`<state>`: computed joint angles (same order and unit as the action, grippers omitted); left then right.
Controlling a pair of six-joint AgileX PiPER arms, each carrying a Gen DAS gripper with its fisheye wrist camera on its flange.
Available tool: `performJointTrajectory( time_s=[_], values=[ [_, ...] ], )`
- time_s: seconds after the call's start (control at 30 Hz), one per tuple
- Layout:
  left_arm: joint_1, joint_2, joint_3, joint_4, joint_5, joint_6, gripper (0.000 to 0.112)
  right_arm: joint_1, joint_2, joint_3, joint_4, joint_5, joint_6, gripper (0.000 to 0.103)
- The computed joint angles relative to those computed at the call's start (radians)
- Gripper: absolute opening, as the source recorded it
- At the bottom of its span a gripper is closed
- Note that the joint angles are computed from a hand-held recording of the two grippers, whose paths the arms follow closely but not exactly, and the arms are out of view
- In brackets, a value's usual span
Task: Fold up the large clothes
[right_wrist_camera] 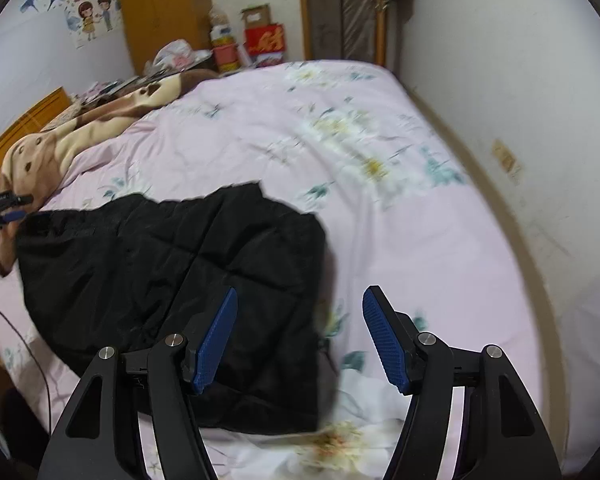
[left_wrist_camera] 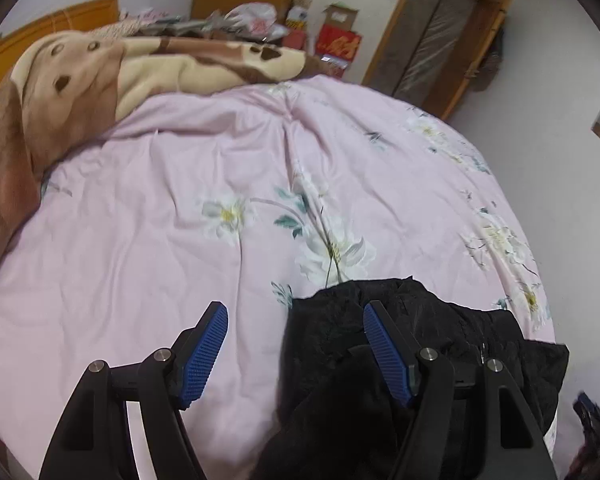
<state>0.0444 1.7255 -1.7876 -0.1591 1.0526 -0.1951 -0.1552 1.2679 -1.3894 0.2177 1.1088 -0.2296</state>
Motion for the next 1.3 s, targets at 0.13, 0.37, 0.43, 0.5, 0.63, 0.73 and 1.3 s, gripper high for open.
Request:
performJointTrajectory(
  time_s=[0.13, 0.37, 0.43, 0.5, 0.63, 0.73, 1.3],
  values=[
    [0.068, -0.065, 0.106, -0.143, -0.008, 0.252, 0.083, 0.032, 0.090, -0.036, 0.055, -0.022, -0.021, 0.071],
    [0.026, -0.109, 0.301, -0.243, -0.037, 0.585, 0.088, 0.132, 0.251, -0.153, -0.012, -0.005, -0.054, 0.075],
    [-0.013, -0.095, 0.310, -0.202, -0.071, 0.575, 0.088, 0.150, 0.283, -0.177, -0.018, 0.003, -0.063, 0.075],
    [-0.026, -0.066, 0.286, -0.201, -0.071, 0.567, 0.087, 0.140, 0.320, -0.208, 0.018, 0.034, -0.050, 0.075],
    [-0.035, -0.002, 0.217, -0.257, -0.036, 0.571, 0.061, 0.131, 0.308, -0.186, 0.025, -0.001, -0.037, 0.046],
    [-0.079, 0.008, 0.192, -0.156, -0.060, 0.478, 0.034, 0.143, 0.286, -0.182, 0.014, -0.007, -0.038, 0.020],
    [-0.125, 0.338, -0.411, -0.006, 0.083, 0.172, 0.017, 0.083, 0.400, -0.368, 0.003, -0.115, 0.074, 0.015]
  ],
)
